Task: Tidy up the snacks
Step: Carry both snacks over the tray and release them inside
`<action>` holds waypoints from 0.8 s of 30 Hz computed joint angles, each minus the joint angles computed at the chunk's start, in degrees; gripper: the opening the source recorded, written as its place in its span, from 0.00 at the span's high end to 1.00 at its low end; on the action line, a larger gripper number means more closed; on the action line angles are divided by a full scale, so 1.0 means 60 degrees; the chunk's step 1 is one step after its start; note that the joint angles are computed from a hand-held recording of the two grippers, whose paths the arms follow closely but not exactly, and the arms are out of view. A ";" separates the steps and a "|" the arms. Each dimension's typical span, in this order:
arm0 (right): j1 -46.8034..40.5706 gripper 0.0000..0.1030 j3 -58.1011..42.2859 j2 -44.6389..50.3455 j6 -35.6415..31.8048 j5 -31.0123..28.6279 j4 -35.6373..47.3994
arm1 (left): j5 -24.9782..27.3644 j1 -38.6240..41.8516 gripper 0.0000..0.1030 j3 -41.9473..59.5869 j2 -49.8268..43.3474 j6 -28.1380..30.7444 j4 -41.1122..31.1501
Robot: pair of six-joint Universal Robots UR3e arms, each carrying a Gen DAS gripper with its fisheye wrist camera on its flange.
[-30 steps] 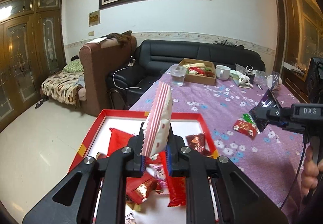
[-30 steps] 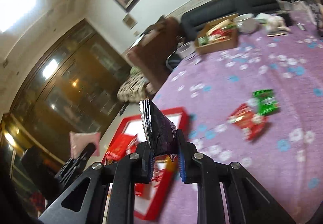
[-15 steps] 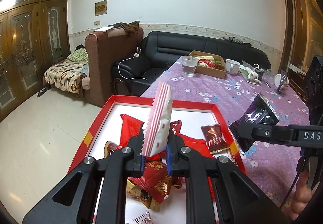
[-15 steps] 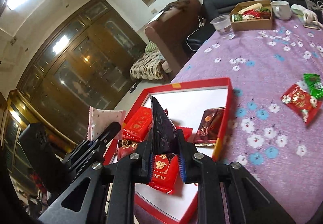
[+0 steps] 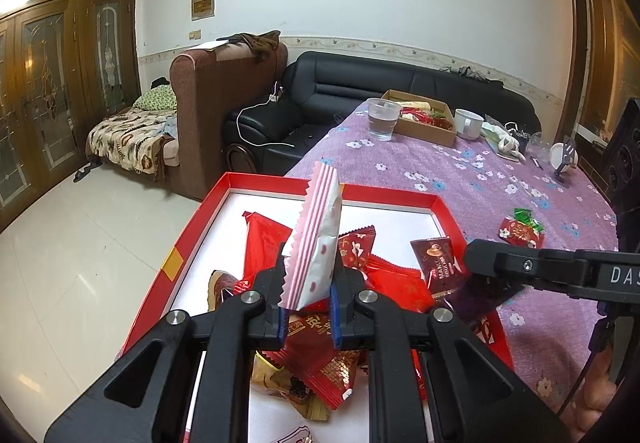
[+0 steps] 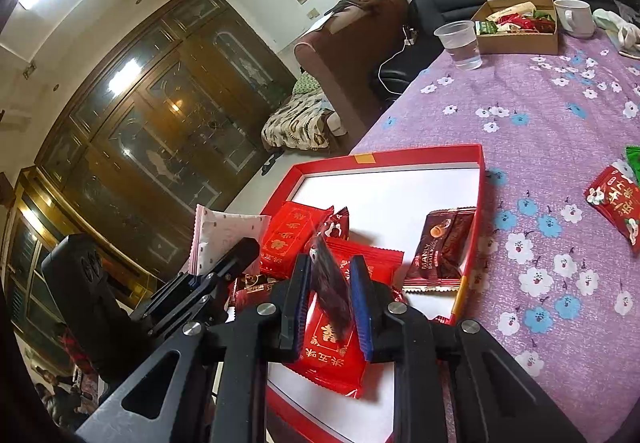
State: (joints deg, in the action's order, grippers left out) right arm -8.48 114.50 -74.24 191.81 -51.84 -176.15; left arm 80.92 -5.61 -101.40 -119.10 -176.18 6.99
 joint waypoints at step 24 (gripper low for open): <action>-0.0373 0.73 0.0332 -0.0196 0.0073 0.0383 0.0008 | 0.0598 -0.0243 0.82 0.0232 -0.0165 -0.0038 -0.0070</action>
State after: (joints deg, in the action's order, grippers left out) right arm -10.72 116.49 -75.41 192.25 -49.54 -176.10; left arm 84.51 -7.07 -100.01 -120.09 -176.40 6.57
